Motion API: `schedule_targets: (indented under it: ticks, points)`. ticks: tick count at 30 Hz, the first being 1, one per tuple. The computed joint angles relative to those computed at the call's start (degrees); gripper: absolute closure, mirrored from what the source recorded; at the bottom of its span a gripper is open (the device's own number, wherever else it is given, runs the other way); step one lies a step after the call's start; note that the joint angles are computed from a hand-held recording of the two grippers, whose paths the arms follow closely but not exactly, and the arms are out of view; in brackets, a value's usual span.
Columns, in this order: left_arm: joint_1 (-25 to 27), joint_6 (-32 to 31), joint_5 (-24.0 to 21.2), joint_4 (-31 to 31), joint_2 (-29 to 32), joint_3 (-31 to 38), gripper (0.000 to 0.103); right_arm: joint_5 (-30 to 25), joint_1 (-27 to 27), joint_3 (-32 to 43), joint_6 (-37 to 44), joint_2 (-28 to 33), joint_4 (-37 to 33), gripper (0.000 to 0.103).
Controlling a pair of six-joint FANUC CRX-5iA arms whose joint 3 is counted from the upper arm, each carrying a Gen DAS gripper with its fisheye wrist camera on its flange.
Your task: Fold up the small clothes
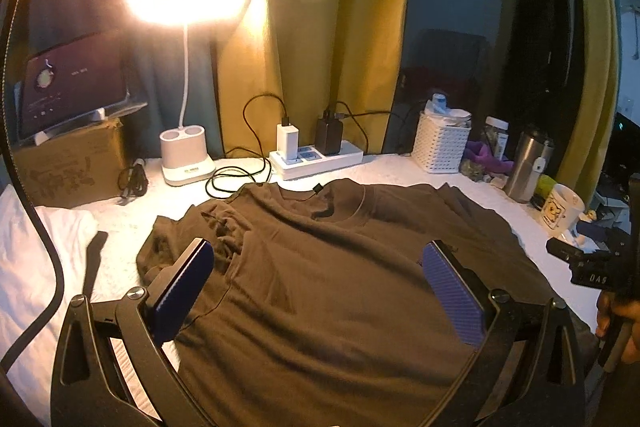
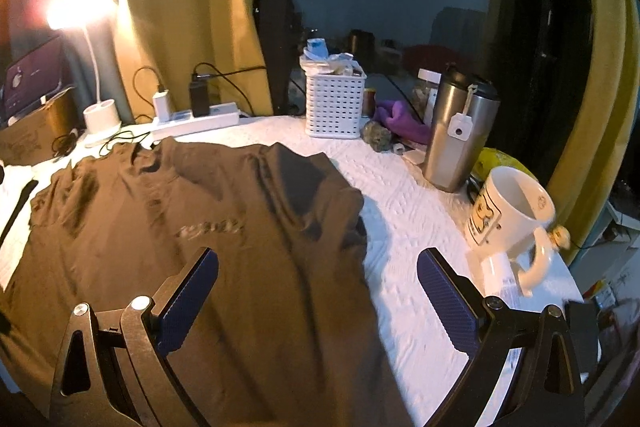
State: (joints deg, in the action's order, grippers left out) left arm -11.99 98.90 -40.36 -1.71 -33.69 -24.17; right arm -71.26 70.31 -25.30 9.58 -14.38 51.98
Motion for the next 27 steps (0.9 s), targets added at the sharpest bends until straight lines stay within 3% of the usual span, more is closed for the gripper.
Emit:
schedule_targets:
  ticks: [15, 23, 27]
  points:
    - [-0.28, 3.94, -1.51, -2.75, 14.42, 8.66, 0.0, 14.05, -18.21, 8.47, 18.47, 8.41, -8.38, 0.011]
    - [-0.11, 4.41, -2.21, -3.18, 19.58, 11.75, 0.0, 20.03, -25.95, 14.85, 28.63, 14.98, -15.92, 0.022]
    - [0.18, 4.95, -2.64, -3.43, 21.1, 12.75, 0.0, 23.07, -29.31, 19.23, 36.09, 18.94, -23.62, 0.026]
